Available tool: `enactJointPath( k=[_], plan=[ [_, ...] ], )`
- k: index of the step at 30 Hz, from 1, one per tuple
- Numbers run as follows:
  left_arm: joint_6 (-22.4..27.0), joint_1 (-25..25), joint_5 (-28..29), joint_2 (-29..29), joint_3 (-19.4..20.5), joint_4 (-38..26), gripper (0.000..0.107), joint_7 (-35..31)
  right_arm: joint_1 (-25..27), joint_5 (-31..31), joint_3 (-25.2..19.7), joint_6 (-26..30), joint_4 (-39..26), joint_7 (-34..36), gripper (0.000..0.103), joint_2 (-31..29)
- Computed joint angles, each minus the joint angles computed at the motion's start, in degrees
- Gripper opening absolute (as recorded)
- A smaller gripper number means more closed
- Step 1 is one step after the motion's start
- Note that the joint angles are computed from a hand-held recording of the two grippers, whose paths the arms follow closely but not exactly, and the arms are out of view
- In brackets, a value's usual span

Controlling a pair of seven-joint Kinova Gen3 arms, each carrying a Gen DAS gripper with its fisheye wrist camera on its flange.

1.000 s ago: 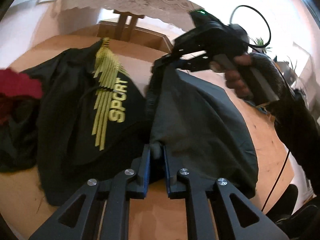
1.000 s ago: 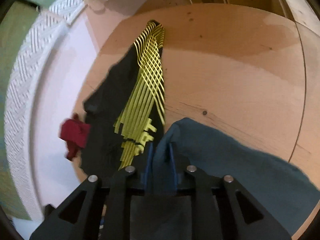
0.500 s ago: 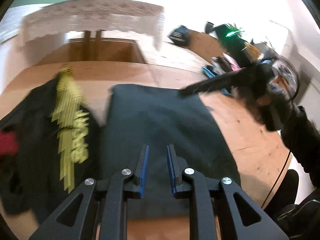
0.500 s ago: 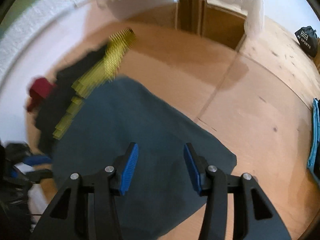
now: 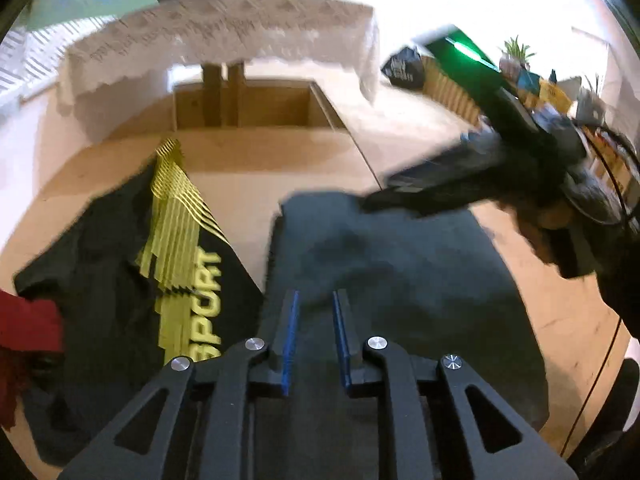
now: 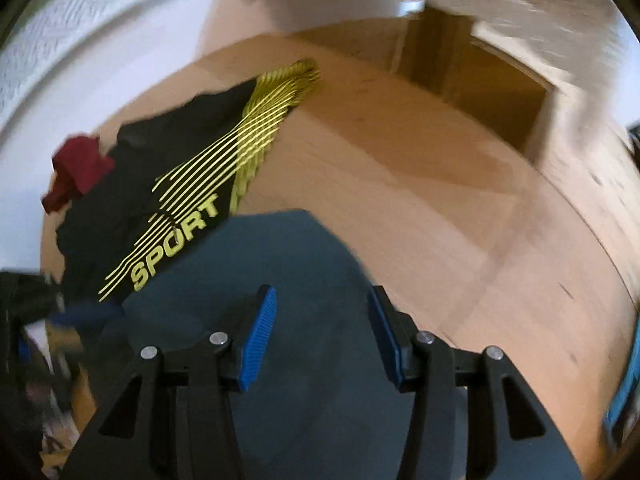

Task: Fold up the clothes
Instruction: 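Lay the folded trousers flat and open both grippers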

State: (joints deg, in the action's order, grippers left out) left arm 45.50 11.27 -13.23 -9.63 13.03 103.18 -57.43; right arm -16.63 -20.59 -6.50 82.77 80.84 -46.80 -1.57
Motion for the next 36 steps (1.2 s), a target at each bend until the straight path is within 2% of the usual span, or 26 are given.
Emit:
enactJointPath(
  k=[2, 4, 6, 8, 11, 13, 15, 17, 18, 20, 21, 23, 26, 28, 33, 36],
  plan=[
    [1.9, 0.0, -1.5, 2.4, 0.8, -0.2, 0.018, 1.1, -1.9, 1.7, -2.4, -2.8, 1.6, -2.2, 0.047, 0.7],
    [0.5, 0.9, -2.5, 1.9, -0.1, 1.5, 0.018, 2.1, -3.8, 3.0, -3.3, -4.2, 1.9, -3.2, 0.047, 1.1],
    [1.1, 0.5, -1.9, 1.2, -0.3, 1.4, 0.019, 1.9, -5.4, 2.1, -0.6, -2.3, 0.4, -3.4, 0.047, 1.2],
    [2.5, 0.4, -2.0, 0.2, -0.1, 0.4, 0.016, 2.7, -5.5, -1.9, 4.7, 2.4, -1.7, 0.0, 0.047, 0.6],
    [1.2, 2.1, 1.5, -3.1, -0.5, 0.9, 0.016, -0.7, -1.7, -6.3, 12.3, 9.4, -0.9, 7.0, 0.049, -3.7],
    [0.2, 3.6, 5.6, -4.5, -0.6, 1.5, 0.018, -5.2, 2.9, -6.2, 14.5, 13.0, 0.1, 11.6, 0.049, -5.5],
    [0.5, 6.5, 9.2, -4.1, -0.8, 1.6, 0.018, -9.6, 8.2, -6.6, 15.2, 14.4, 2.6, 15.4, 0.049, -5.8],
    [1.6, 7.5, 9.9, -2.6, 1.0, 1.1, 0.020, -11.1, 12.5, -5.9, 13.2, 13.5, 5.1, 17.1, 0.049, -5.7],
    [3.2, 7.6, 9.2, -1.3, 2.4, 0.3, 0.025, -10.5, 14.4, -5.2, 11.1, 12.2, 6.4, 17.2, 0.049, -5.6],
    [7.8, 6.8, 6.0, 2.2, 5.6, -1.2, 0.026, -6.9, 16.2, -2.5, 6.5, 9.3, 8.5, 16.7, 0.049, -5.7],
    [10.2, 7.5, 4.4, 3.3, 5.9, -1.9, 0.023, -5.0, 16.5, -2.0, 5.5, 8.9, 8.7, 17.0, 0.049, -5.4],
    [12.5, 8.9, 2.8, 3.4, 5.5, -2.7, 0.023, -2.8, 17.1, -3.9, 6.6, 11.0, 6.6, 16.5, 0.049, -5.0],
    [12.6, 10.1, 0.6, 0.7, 5.8, -4.3, 0.023, -0.3, 19.0, -10.4, 11.6, 15.7, 3.1, 18.7, 0.049, -4.4],
    [11.1, 10.6, 0.1, 0.5, 6.1, -6.1, 0.024, -1.0, 21.9, -12.1, 10.9, 15.8, 2.9, 19.3, 0.049, -4.2],
    [7.9, 10.8, -0.6, 6.4, 4.6, -9.1, 0.026, -2.4, 20.8, -9.7, 6.6, 10.3, 5.4, 13.9, 0.049, -1.5],
    [10.5, 11.7, -0.4, 10.6, 2.9, -10.6, 0.026, -2.3, 19.3, -6.2, 3.3, 4.2, 9.5, 13.8, 0.049, -2.3]
  ],
)
